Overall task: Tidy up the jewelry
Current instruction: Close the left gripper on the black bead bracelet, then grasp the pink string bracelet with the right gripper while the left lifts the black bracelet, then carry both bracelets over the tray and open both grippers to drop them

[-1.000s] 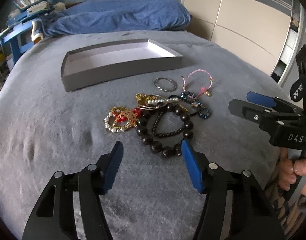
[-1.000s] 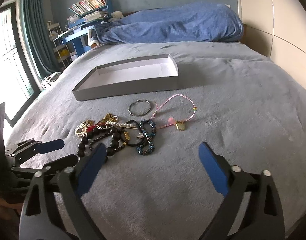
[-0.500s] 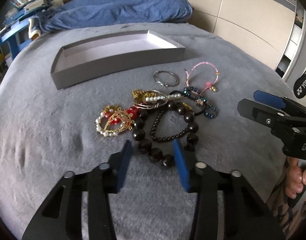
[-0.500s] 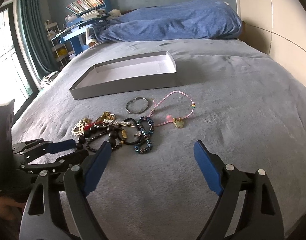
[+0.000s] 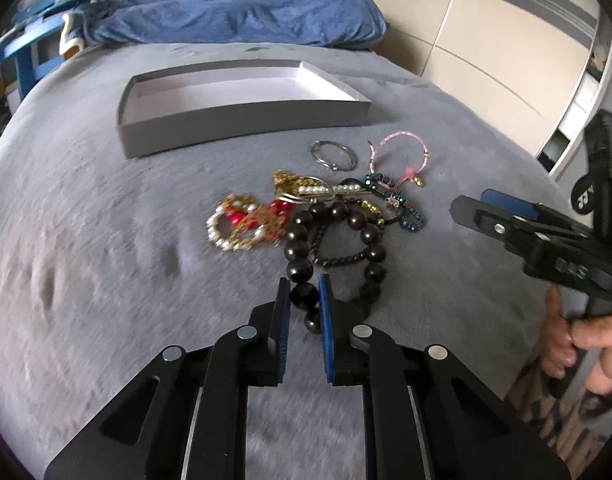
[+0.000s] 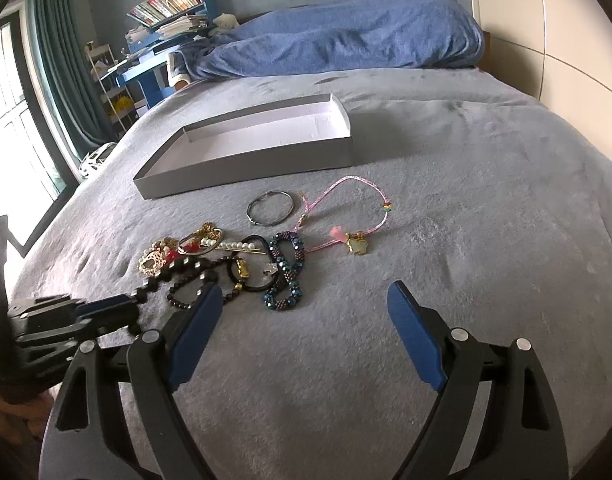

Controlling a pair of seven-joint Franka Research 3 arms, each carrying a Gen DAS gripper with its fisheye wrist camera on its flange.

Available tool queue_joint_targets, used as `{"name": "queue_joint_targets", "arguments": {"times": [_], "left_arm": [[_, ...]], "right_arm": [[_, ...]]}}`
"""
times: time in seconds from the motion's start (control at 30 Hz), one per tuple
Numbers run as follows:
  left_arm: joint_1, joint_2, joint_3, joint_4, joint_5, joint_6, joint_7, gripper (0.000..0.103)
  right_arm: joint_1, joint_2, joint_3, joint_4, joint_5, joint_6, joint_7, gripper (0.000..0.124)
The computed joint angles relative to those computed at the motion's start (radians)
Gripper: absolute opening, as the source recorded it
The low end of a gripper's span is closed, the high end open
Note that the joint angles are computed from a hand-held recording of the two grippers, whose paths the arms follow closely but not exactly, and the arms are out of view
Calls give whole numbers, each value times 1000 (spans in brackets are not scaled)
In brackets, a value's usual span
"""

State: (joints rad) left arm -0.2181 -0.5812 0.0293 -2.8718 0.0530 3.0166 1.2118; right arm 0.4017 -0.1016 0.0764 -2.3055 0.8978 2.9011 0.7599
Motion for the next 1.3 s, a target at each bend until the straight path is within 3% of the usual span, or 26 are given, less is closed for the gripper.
{"name": "queue_joint_targets", "arguments": {"times": [0.23, 0.47, 0.57, 0.7, 0.8, 0.9, 1.0, 1.1, 1.17, 1.3], "left_arm": [[60, -106, -33, -42, 25, -83, -14, 15], [88, -55, -58, -18, 55, -107, -23, 15], [97, -12, -68, -1, 65, -89, -28, 26], [98, 33, -63, 17, 71, -65, -28, 27], [86, 44, -45, 17, 63, -50, -16, 26], [101, 39, -60, 15, 76, -50, -15, 15], [80, 31, -31, 7, 58, -39, -3, 15], [84, 15, -36, 1, 55, -37, -5, 15], [78, -4, -32, -5, 52, -37, -2, 15], [76, -68, -30, -22, 48, -41, -4, 15]], "right_arm": [[-1, 14, 7, 13, -26, -20, 4, 83], [3, 50, 20, 59, -48, -42, -20, 79], [-17, 96, 22, 103, -135, -33, 69, 78], [-45, 155, 15, 162, -293, -12, 213, 76], [-60, 197, 7, 201, -400, -2, 305, 76], [-73, 242, 6, 250, -455, -18, 361, 74], [-79, 289, 2, 300, -511, -37, 413, 65], [-89, 316, 4, 330, -540, -67, 443, 37], [-115, 320, 26, 340, -490, -95, 417, 9], [-148, 279, 70, 313, -358, -70, 296, 5]]}}
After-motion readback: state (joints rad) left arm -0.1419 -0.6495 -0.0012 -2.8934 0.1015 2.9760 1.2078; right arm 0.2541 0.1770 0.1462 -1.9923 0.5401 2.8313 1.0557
